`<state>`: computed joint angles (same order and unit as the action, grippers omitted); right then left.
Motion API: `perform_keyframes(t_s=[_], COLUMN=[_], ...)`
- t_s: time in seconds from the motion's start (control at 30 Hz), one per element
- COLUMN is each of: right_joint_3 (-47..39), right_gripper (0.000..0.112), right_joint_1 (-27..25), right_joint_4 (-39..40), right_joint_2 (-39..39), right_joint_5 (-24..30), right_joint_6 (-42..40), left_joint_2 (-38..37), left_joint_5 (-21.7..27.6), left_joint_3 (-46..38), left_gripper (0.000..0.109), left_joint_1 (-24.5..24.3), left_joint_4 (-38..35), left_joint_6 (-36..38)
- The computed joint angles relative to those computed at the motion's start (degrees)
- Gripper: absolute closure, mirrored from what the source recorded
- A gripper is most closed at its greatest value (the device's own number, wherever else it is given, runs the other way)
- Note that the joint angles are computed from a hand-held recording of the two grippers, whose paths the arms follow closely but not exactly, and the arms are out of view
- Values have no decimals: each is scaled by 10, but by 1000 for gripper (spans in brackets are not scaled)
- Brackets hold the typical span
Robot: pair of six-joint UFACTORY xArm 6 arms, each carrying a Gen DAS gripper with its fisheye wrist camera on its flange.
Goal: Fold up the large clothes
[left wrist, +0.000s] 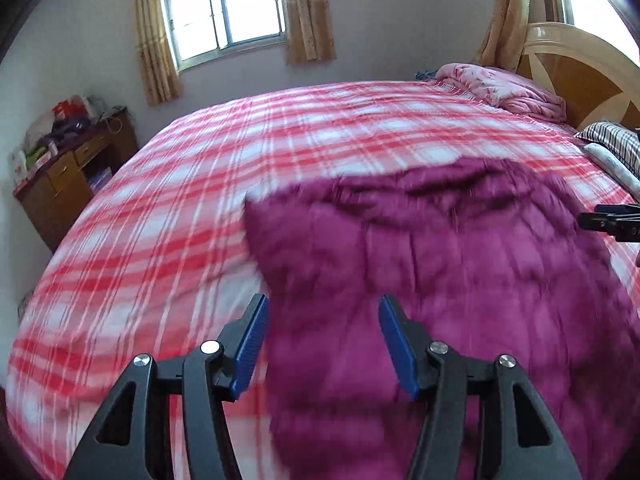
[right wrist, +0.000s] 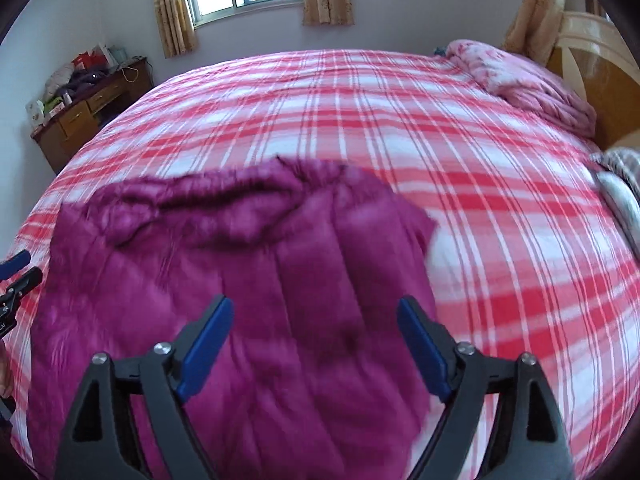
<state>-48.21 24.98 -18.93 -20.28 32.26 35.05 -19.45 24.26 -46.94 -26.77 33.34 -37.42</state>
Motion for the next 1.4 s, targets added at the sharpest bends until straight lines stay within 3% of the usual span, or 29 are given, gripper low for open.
perform_keyframes(t_s=[0.13,0.3,0.57,0.63,0.8,1.07,1.2,1.4], right_joint_3=[124,215,315,328,347,359,357,366], right_gripper=[26,26,25,25,25,25,32,52], right_joint_1=[25,47,116,152,244,339,387,393], right_joint_4=[-14,-3,13,10,-29,-49,-61,-58], right_joint_2=[-144,-292,-510,-545,-590,-611,-617,-647], right_joint_5=[45,117,259,289,343,371,395,405], right_joint_6=[49,92,163,189,257,349,389,410], left_joint_2=[-156,-306,-429,-449,-476,-527,-548,-576], left_joint_5=[12,82,159,178,217,270,294,301], left_joint_3=[152,257,330,339,348,359,364,375], left_gripper=[50,50,50,50,50,50,50,51], left_joint_1=[-14,-70,-142,-169,-218,-269,-294,-306], left_joint_4=[-84,-65,-104,-75,-43,-52,-55,-68], left_joint_6=[19,-21,-46,-81,-141,-182,-195,-195])
